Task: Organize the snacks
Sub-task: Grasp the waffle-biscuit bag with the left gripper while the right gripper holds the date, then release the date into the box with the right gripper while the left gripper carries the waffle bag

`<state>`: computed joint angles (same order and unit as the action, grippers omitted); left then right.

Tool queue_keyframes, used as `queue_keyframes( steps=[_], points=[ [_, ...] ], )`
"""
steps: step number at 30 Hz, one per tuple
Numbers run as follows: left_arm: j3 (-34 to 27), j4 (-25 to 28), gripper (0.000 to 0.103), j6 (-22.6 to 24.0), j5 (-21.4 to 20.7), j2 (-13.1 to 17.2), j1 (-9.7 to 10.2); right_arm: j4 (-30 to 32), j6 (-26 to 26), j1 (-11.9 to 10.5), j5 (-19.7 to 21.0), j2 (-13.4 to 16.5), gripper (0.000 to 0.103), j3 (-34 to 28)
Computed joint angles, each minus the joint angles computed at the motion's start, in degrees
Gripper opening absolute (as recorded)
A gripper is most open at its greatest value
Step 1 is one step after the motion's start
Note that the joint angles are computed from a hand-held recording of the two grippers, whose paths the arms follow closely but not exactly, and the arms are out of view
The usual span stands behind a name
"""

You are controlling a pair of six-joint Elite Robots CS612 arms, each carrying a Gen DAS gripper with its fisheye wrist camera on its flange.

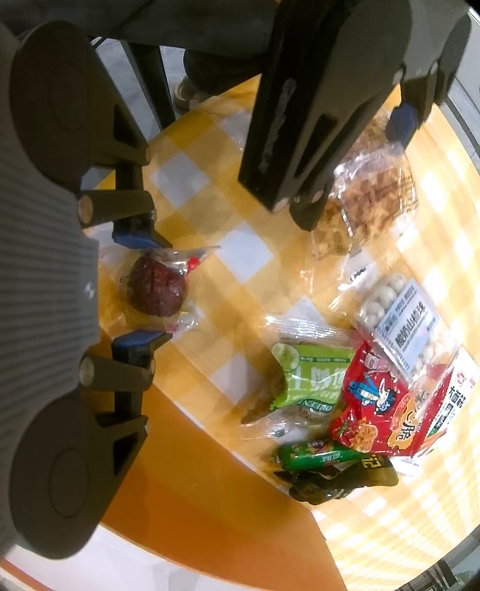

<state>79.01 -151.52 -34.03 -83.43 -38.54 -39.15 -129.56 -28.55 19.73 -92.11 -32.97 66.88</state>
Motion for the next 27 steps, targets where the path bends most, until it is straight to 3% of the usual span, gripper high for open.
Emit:
queue_keyframes(
  steps=[7, 17, 27],
  points=[
    [1.8, -1.7, 0.092, -1.7, 1.4, -1.7, -0.14, -2.5, -1.1, 0.0, 0.0, -0.6, 0.041, 1.5],
    [3.7, -7.6, 0.092, -2.6, 5.0, -3.3, -0.38, -6.6, 1.6, -0.4, 4.2, -2.5, 0.041, 5.1],
    [5.9, -16.5, 0.092, -1.4, 10.1, -5.7, -1.76, -17.6, 4.7, -1.8, 9.7, -8.1, 0.041, 12.0]
  ],
)
